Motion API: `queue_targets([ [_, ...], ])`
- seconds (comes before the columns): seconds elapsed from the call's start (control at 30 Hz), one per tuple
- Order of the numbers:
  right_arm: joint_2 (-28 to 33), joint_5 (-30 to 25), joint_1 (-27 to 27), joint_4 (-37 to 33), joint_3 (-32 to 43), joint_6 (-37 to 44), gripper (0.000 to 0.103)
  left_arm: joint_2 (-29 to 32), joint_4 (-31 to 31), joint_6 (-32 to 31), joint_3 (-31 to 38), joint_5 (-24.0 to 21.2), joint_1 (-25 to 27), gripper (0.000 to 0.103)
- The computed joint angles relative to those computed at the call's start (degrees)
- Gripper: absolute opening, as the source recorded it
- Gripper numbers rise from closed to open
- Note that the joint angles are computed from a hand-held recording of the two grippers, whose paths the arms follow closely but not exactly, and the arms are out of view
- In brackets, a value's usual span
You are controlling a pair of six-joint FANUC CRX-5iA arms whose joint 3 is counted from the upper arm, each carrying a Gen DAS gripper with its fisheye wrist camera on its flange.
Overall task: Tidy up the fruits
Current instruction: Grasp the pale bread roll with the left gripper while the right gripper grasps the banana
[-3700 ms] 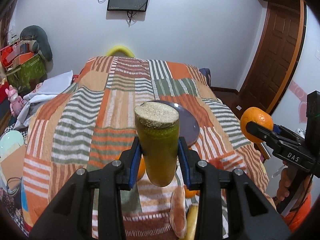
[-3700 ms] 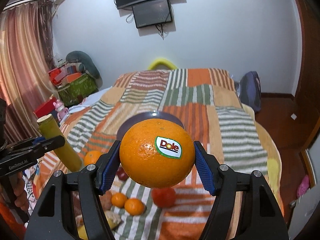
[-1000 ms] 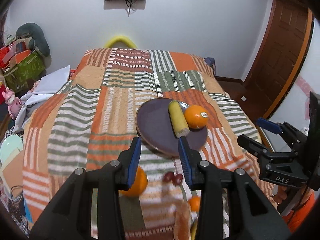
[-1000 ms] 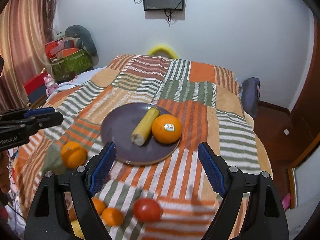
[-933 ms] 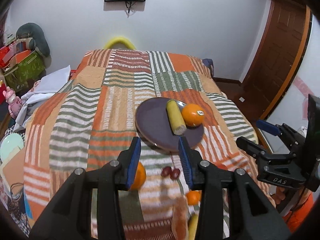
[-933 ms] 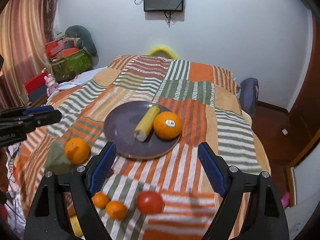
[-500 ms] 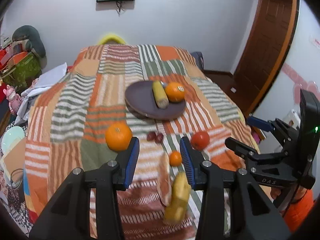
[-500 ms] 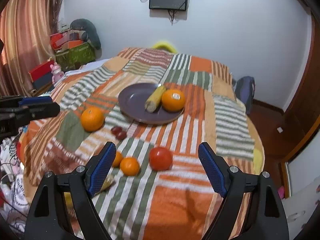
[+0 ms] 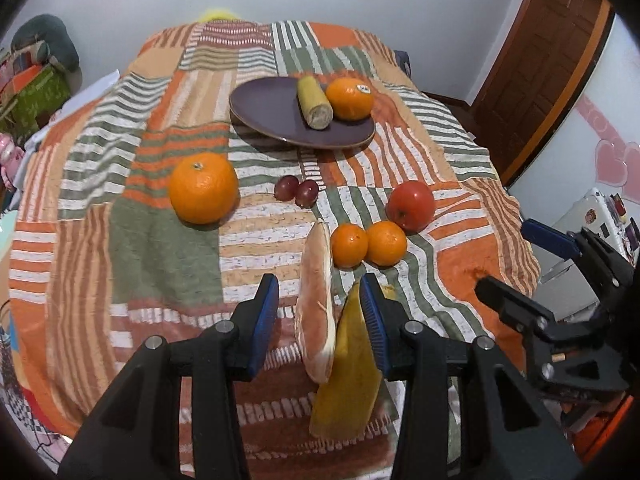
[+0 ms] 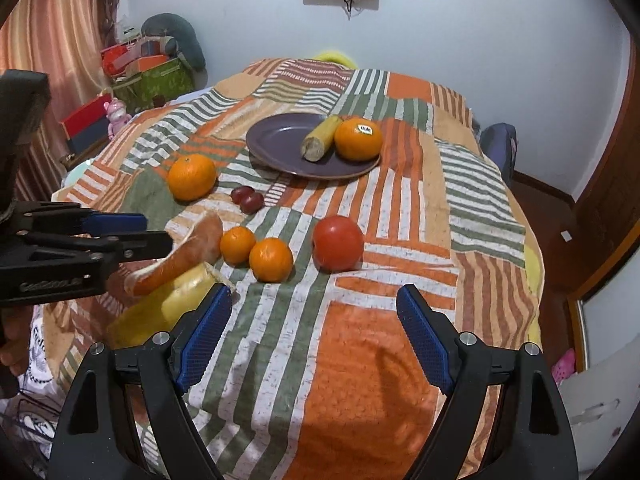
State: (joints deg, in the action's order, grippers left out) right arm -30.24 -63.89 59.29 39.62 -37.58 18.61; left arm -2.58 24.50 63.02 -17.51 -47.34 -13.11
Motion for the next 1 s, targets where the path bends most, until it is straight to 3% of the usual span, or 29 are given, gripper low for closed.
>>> queue_targets([
  [0.1, 0.2, 0.4, -0.7, -0.7, 0.1, 0.2, 0.082, 2.2, -1.0, 0.8, 1.4, -0.4, -0.7, 0.041],
  [0.23, 0.7, 1.1, -1.6, -1.4, 0.3, 0.7, 0.082, 5.2, -5.3, 4.6, 4.4, -0.6, -1.8, 0.031],
  [0.37, 1.3, 1.5, -2.2, -1.8, 0.6, 1.3, 0.082, 7.2, -3.7, 4.2, 5.0, -0.5, -1.6, 0.030],
  [0.47, 2.2, 2.0, -3.0, -2.2, 1.1, 2.0, 0.082, 7.7, -2.1, 2.3, 4.5, 0.0, -1.7, 0.023],
  [0.8, 3.8, 4.4, -3.2, -4.7, 3.4, 3.8, 0.082, 2.5, 2.0, -3.6, -0.6, 0.7, 2.4, 0.021],
  [1.0, 7.1, 8.3, -3.2, -11.8, 6.6, 9.0, 0.082, -3.4, 6.2, -8.4, -5.2, 0.5, 6.6, 0.021],
])
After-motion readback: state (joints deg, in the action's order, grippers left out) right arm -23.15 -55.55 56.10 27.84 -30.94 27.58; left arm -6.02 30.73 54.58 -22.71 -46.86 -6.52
